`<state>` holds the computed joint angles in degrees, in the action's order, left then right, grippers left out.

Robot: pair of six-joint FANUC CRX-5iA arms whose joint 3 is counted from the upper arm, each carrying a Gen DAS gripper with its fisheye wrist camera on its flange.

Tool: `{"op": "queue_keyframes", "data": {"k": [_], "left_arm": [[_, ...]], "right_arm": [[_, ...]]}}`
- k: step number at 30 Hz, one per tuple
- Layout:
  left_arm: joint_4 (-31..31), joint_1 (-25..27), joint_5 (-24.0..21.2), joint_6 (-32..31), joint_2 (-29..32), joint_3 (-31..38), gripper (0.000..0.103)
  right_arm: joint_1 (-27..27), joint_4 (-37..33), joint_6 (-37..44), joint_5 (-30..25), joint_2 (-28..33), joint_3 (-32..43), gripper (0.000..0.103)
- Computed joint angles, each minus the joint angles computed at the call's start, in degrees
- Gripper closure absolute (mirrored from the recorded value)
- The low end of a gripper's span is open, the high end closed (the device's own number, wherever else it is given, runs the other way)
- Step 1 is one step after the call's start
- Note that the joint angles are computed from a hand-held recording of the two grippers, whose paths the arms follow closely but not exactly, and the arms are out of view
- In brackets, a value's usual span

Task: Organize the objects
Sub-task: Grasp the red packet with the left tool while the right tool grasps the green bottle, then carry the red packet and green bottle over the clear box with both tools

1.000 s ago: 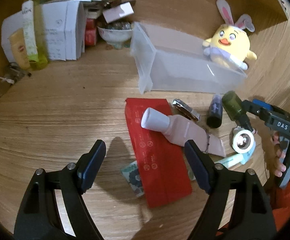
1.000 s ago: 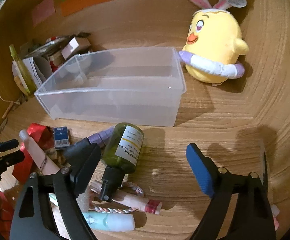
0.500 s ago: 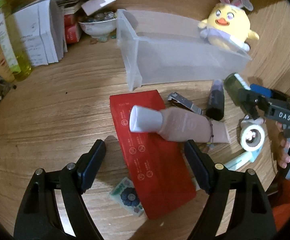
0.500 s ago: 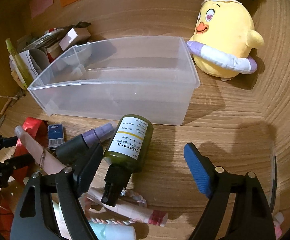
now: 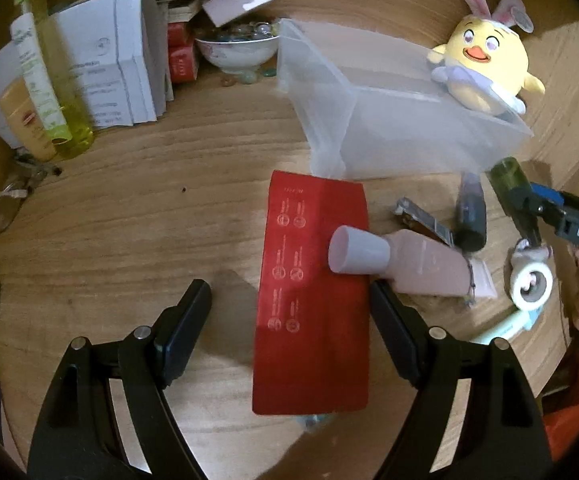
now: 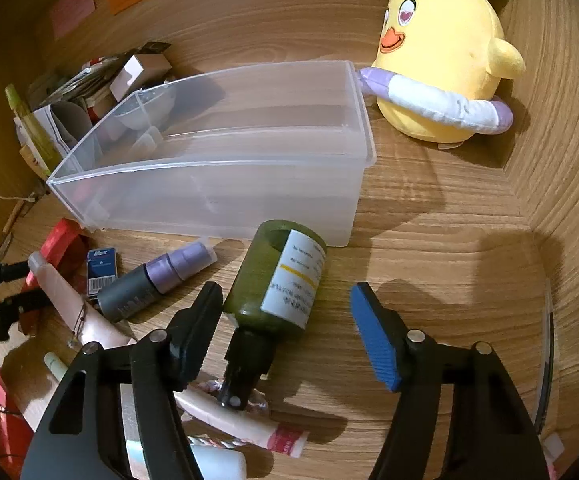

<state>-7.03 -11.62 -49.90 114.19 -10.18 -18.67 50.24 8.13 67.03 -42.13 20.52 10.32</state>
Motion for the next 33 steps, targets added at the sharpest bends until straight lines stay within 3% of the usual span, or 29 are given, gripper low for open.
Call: {"op": "queue_keyframes", "data": {"k": [8,10,12,15,24,33], "left_arm": [[2.00,1.75,1.13,-3.22,4.48,2.98,0.022],[1.37,1.58,2.06,-3.11,4.81,3.13,0.033],[-0.56,0.74,2.16,-2.05,5.14,3.77,0.048],[-1.79,0.16,3.02,-0.74,4.78,3.57,0.048],[-8.27,-1.85,3.70,7.16,-0.75,2.46,0.048],[-14.95,-5.45,3.89,13.42,-3.47,4.98,0.048]], "right_arm": [[-0.73,-3.04,2.11,-1.36,1.84,3.46,0.040],[-0.76,-2.69,1.36,-1.53,2.08,3.56,0.040],[-0.94,-2.94,0.88,-1.30,2.05,3.42,0.049],[-1.37,-4.27,1.62,-2.18,2.39,4.21,0.065],[-0.11,4.76,-4.71,3.47,-0.75,-2.55,0.065],[0.50,8.30,-7.36,9.36,-5.20,-6.93,0.065]]}}
